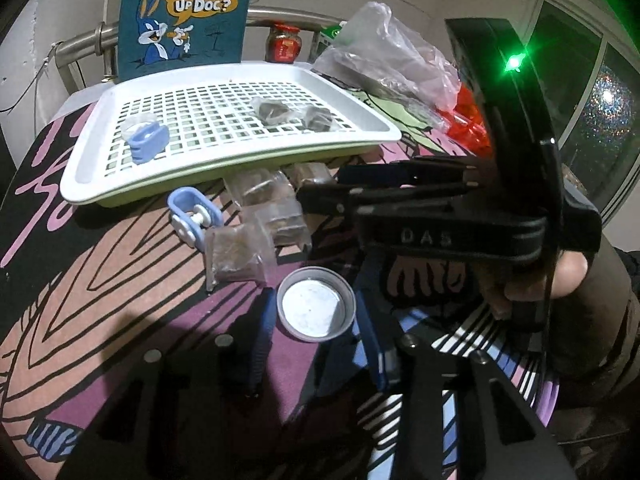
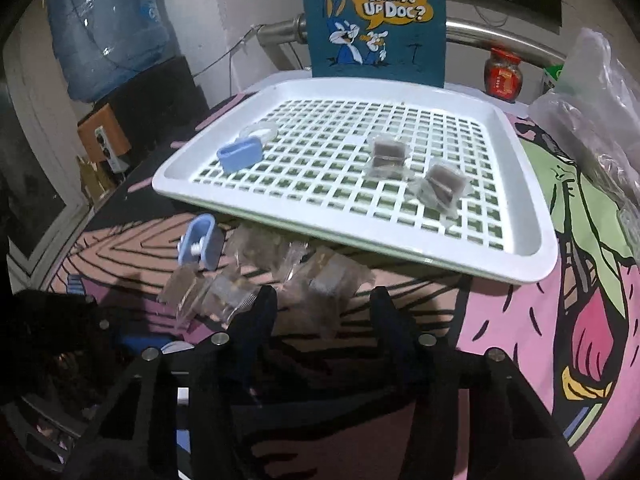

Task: Organize objects
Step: 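Grasp a white lid with the left gripper while the right grasps a clear bag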

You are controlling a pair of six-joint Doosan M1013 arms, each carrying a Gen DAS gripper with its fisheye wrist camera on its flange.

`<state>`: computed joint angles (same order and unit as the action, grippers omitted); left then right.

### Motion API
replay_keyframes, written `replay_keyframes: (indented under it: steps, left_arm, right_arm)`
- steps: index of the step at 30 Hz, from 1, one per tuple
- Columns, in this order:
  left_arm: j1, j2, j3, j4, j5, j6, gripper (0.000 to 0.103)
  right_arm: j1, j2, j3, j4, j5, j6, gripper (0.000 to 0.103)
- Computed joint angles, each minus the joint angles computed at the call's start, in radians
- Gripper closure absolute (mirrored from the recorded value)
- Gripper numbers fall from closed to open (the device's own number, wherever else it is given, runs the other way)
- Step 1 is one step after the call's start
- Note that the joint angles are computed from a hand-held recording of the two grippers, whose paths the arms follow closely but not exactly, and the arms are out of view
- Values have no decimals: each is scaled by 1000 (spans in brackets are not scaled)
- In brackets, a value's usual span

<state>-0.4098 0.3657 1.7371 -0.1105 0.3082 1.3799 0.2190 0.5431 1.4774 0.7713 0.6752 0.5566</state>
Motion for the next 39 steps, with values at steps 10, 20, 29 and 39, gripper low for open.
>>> replay_keyframes:
  steps: [10, 20, 29, 39]
  left_arm:
    - [10, -35, 40, 179, -58, -194, 64]
    - [23, -59, 69, 332, -106, -370, 64]
    - [27, -69, 80, 704, -131, -775, 64]
    - [25, -83, 109, 1297, -145, -1375, 64]
  right_arm:
    - [18, 15, -25, -60, -15, 114, 56]
    - [-4, -7, 17, 5, -15, 53, 77]
    - [-36, -67, 104, 191, -56, -156, 77]
    - [-44, -102, 164, 410, -94, -410, 77]
